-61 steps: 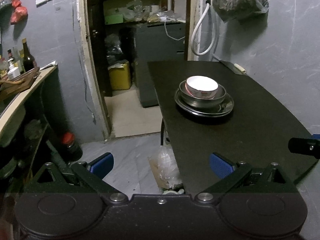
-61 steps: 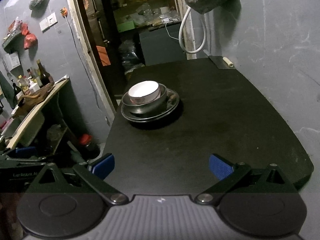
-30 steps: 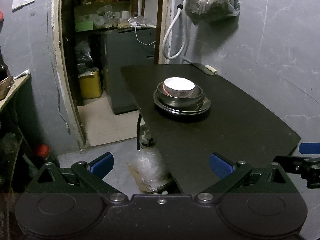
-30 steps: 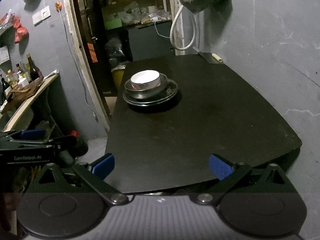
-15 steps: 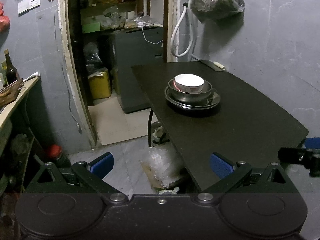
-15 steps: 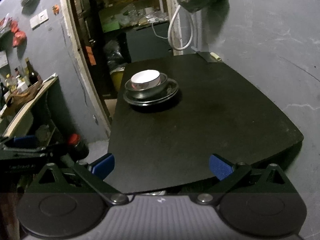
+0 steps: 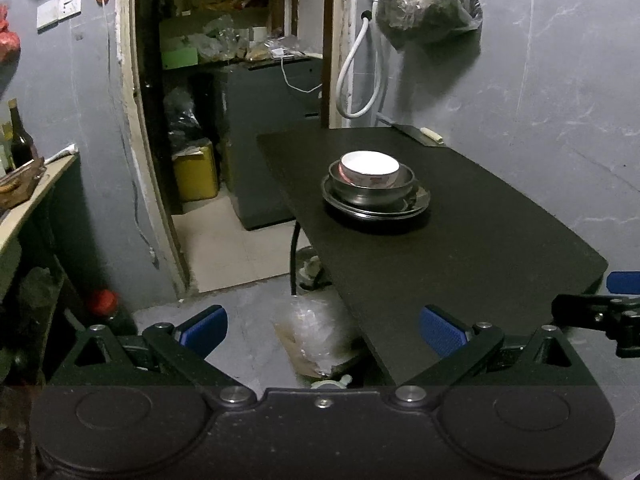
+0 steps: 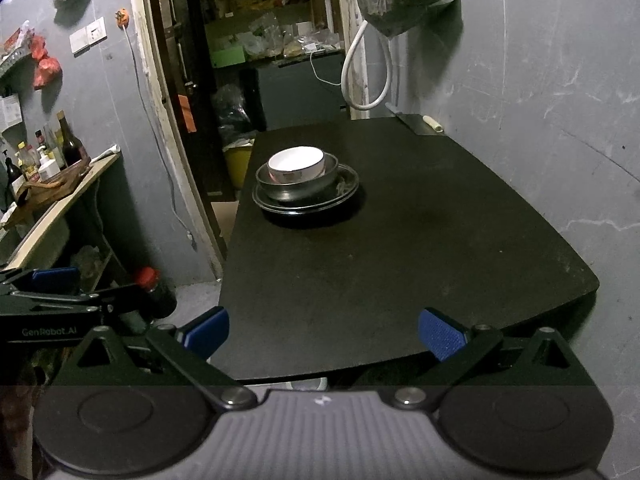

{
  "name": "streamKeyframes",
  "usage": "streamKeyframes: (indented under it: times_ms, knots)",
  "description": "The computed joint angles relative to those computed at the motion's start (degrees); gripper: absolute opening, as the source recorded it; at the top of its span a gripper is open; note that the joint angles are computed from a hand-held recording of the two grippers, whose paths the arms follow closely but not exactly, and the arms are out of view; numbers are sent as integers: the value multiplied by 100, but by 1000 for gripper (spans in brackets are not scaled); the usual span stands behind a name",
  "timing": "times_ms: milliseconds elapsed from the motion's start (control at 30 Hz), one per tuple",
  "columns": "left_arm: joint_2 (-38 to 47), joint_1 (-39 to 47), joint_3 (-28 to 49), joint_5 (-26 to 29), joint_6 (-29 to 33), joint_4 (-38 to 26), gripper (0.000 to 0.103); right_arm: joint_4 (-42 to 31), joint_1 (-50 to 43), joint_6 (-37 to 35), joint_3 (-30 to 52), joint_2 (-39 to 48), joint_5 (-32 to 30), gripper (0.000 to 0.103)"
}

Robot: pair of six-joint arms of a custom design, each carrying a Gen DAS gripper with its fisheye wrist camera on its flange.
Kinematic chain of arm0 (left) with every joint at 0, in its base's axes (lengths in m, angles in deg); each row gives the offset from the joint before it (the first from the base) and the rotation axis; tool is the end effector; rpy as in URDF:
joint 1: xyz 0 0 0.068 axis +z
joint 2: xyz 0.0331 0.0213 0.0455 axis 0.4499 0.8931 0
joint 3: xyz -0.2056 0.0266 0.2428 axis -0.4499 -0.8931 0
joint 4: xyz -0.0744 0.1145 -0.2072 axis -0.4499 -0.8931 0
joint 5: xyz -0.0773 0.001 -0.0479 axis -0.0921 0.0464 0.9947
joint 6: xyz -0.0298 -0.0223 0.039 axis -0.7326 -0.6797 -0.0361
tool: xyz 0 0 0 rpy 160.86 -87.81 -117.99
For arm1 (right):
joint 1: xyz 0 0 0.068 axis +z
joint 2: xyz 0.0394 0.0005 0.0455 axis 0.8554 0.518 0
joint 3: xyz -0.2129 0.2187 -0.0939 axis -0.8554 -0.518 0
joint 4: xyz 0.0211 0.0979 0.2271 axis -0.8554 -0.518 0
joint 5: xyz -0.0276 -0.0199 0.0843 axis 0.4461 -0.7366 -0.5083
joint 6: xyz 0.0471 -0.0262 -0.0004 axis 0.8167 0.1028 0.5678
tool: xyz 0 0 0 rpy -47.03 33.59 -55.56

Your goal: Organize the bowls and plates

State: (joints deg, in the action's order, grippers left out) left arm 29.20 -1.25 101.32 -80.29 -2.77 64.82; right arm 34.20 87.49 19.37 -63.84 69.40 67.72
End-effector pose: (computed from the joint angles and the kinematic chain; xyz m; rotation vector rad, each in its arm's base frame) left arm 0.1935 -0.0952 0.1792 0.2611 2.1943 -0.1505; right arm 0.1158 0.0502 0.1877 0.0730 2.2194 0.1258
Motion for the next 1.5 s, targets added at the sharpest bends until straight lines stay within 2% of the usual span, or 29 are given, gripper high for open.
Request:
streamKeyframes:
  times_ms: [333,1000,1500]
  knots:
    - [-3,-174,159,-156,-17,-289,102,7,-607,-199,-15,-21,-451,103]
    - [278,-206,227,-227,-166,-154,102,184,-1185,-613,17,234,-968,103]
    - [367,-197,199,-244,-169,-50,102,291,-1133,-621,36,390,-955,103]
